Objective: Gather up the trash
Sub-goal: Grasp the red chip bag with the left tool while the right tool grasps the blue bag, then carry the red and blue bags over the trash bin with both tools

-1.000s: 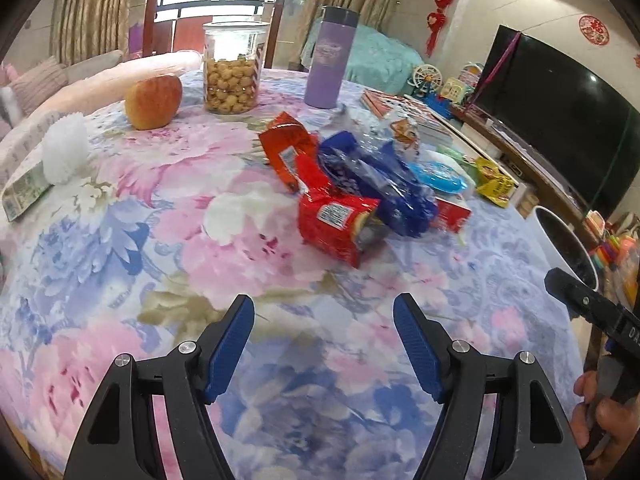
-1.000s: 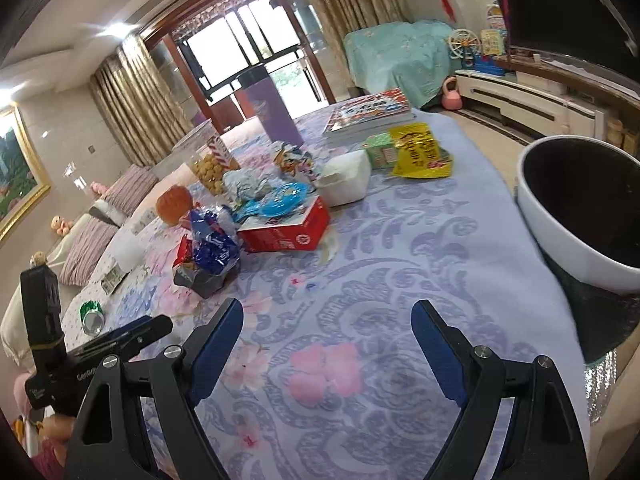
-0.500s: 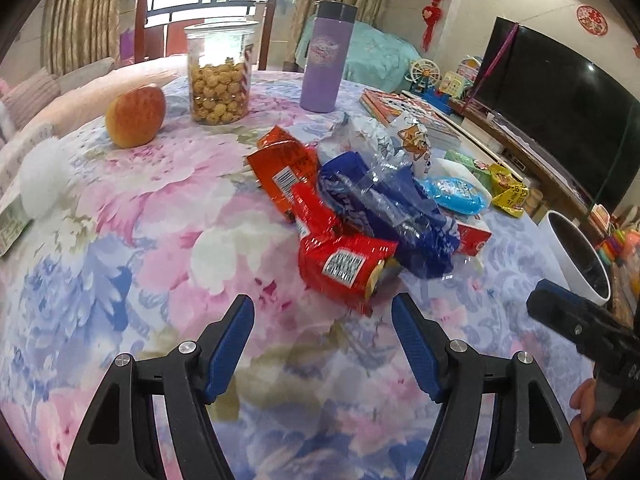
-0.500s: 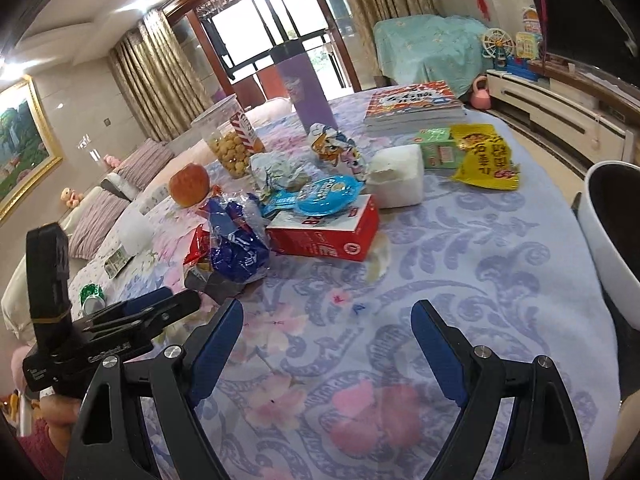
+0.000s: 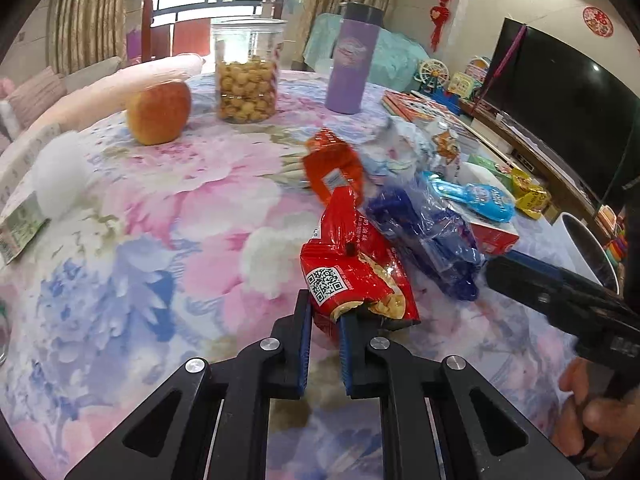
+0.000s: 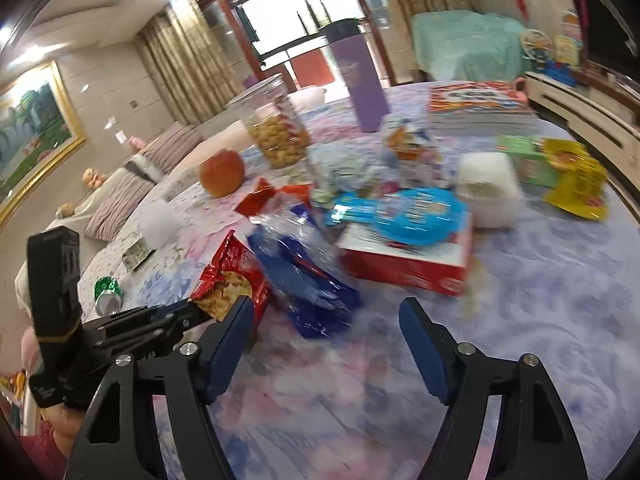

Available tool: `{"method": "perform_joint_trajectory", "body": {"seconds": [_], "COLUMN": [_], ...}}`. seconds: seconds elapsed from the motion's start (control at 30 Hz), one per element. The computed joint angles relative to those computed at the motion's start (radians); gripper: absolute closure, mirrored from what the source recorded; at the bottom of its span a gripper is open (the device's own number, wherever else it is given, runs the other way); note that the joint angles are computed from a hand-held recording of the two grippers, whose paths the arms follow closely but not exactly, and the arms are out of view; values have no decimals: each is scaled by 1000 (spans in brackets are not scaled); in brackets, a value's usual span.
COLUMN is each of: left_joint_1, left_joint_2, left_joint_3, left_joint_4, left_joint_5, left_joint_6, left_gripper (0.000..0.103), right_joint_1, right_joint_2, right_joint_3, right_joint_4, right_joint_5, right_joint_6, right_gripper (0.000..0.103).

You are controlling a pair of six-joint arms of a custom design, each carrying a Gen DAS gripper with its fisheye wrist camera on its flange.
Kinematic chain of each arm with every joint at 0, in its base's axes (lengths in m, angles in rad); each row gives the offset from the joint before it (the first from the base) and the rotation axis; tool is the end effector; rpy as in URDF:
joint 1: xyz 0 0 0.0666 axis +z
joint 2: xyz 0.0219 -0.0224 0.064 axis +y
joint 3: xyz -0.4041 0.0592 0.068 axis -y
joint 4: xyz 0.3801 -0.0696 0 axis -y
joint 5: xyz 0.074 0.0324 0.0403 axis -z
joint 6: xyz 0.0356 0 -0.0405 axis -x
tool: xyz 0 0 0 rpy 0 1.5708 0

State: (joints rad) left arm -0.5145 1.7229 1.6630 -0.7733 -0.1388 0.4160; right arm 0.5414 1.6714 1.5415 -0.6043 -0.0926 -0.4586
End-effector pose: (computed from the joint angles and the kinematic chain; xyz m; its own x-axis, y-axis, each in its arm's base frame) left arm 0.5272 -0.2928 0.4160 -0.7535 -0.0338 -0.6565 0.1114 0.9777 -0.1781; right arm 0.5026 0.3056 0.4031 -0.7681 0.0525 -0.6382 -0.2587 0.8863 0.3842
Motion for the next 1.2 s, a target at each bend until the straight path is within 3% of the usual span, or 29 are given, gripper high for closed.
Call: {"method": "perform_joint_trajectory", "body": {"seconds": [0.17, 0.27, 0.37, 0.8, 1.2], "left_joint_1": [2, -1, -6, -85, -151], "left_joint_2": [-15, -27, -38, -65, 18], "left_joint_3": [-23, -32, -39, -30, 92], "left_joint_4": [-6, -4, 4, 36, -1], "left_joint_5": [-9, -8, -7, 35, 92], "left_joint_6": [5, 9, 8, -45, -90], "left_gripper": [92, 92, 92, 92, 92], "right_joint_1": [19, 23, 23, -15, -97], "right_joint_2": [78, 99, 76, -142, -308], "right_joint_3": [83, 105, 82, -136, -294], "right_joint_4": [-52, -81, -66, -2, -14], "right_joint_5": [-6, 8, 22, 52, 107], "right_joint_6": [30, 38, 38, -36, -110], "right_gripper": [46, 70, 80, 83, 83]}}
